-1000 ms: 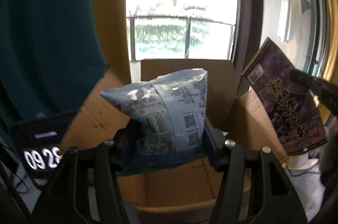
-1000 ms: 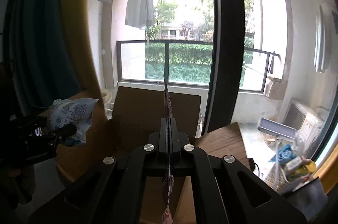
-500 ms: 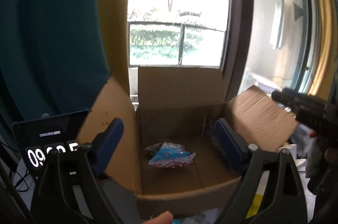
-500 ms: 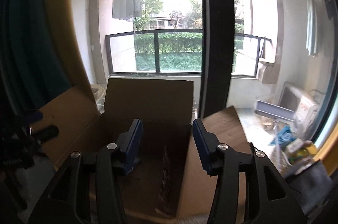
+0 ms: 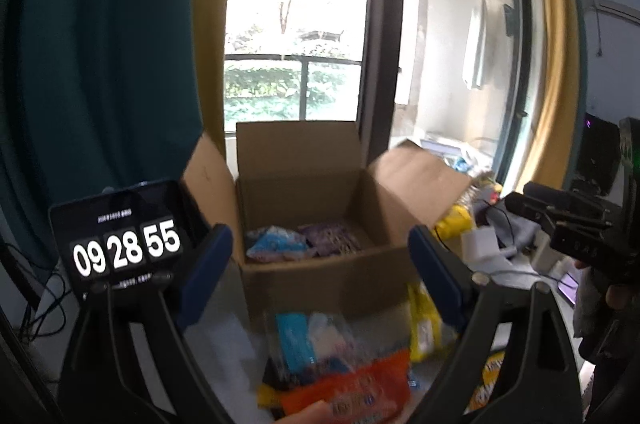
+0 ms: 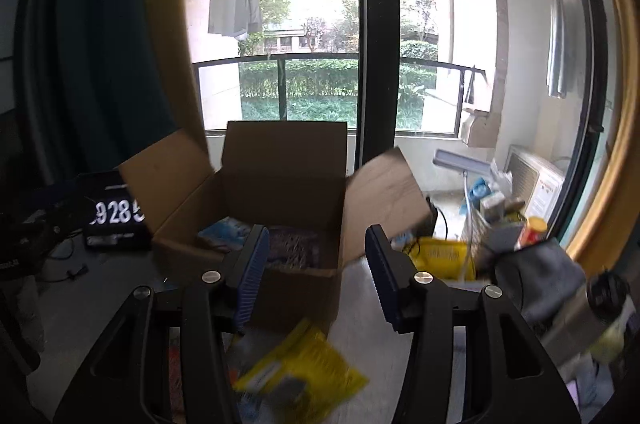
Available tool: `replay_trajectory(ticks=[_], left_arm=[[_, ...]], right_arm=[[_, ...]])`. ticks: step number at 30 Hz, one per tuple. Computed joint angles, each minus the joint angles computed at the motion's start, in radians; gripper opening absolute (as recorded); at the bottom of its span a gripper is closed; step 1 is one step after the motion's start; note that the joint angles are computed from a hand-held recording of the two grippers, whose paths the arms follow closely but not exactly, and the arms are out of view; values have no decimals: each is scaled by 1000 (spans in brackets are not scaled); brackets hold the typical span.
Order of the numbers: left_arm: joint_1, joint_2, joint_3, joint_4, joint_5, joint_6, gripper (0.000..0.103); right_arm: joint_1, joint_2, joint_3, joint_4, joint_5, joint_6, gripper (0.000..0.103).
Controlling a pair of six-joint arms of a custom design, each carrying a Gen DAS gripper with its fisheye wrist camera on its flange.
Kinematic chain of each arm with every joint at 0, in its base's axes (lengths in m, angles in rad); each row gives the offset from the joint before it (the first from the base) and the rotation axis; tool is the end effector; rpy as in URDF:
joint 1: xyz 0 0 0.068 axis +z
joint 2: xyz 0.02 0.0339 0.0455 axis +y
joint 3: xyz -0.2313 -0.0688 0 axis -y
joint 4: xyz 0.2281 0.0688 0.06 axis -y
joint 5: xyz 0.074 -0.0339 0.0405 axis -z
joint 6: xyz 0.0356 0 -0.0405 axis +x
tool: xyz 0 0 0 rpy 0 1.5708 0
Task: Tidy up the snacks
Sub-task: 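Move both grippers back from the box to the snack pile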
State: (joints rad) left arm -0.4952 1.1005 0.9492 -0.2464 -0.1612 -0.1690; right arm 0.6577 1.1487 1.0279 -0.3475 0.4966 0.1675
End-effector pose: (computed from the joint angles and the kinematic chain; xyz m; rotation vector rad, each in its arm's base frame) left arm 0.2230 -0.1139 0.3024 0.2156 1.9615 -0.2765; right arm 0.2105 0.1412 0.3090 -0.1788 1.9709 0.0279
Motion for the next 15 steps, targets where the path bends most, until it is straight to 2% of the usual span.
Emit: replay_trajectory(ticks=[7,11,15], left_arm=[[-215,-184,-174,-70,-198,-115,91],[-339,-255,-251,-152,-301,-230,91],[-417,-273,-333,-228,-332,-369,91]], right_arm=[[151,-280,-184,-164,106,107,54],[182,-437,-294,-264,101,154,56],[153,-559,-408,-322,77,212,60]])
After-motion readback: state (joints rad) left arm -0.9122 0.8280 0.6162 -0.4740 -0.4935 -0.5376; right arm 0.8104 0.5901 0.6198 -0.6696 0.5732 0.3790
